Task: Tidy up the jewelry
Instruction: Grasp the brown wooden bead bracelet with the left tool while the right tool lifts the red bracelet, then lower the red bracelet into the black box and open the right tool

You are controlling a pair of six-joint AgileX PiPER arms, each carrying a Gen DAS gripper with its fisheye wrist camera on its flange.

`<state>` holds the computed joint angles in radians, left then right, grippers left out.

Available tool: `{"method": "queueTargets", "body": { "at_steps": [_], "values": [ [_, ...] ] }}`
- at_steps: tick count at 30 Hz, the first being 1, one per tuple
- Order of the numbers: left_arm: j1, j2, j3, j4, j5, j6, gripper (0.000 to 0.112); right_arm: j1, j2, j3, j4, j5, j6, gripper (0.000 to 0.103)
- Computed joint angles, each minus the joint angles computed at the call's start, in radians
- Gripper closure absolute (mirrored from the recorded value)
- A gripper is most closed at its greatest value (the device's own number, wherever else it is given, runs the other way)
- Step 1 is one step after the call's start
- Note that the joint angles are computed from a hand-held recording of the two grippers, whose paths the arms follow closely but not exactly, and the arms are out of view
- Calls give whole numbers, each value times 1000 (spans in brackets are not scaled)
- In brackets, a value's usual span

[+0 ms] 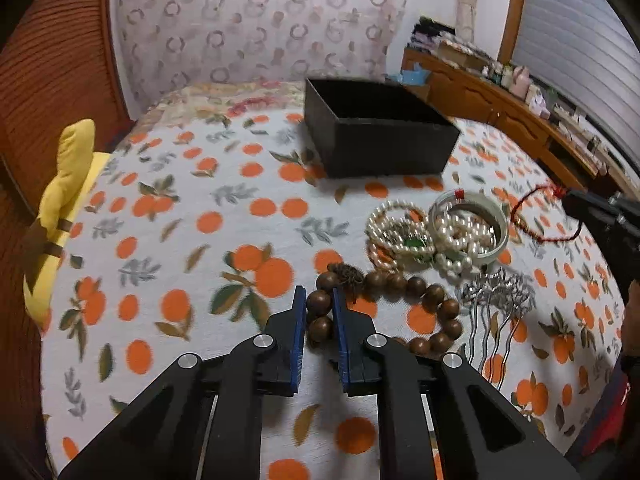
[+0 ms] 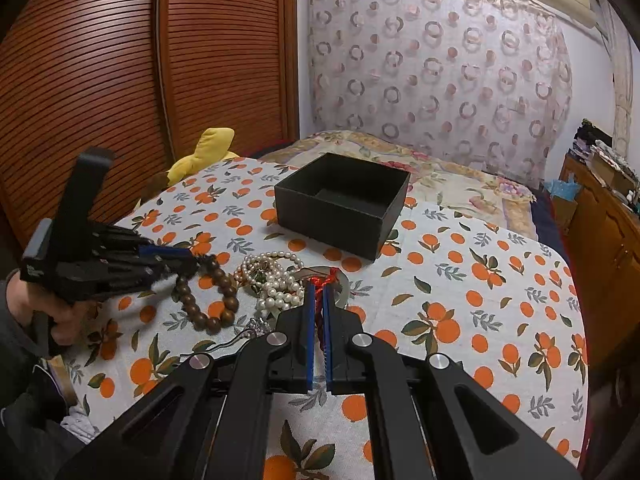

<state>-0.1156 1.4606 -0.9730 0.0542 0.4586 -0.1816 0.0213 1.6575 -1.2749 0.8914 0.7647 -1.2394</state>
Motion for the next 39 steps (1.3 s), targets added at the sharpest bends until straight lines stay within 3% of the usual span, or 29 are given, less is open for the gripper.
{"method": "queueTargets", "body": {
  "at_steps": [11, 18, 29, 39],
  "values": [
    [4, -105, -47, -7, -7, -3, 100, 17, 1, -32, 26, 3, 4, 99],
    [-11, -101, -136, 7, 11, 0, 100, 27, 77, -166, 30, 33, 30, 99],
    [13, 12, -362, -33, 56, 67, 100, 72, 332, -560, -27, 103, 179, 99],
    [13, 210, -642, -15, 137, 71, 100, 101, 608, -955, -113, 225, 368, 98]
  ]
}}
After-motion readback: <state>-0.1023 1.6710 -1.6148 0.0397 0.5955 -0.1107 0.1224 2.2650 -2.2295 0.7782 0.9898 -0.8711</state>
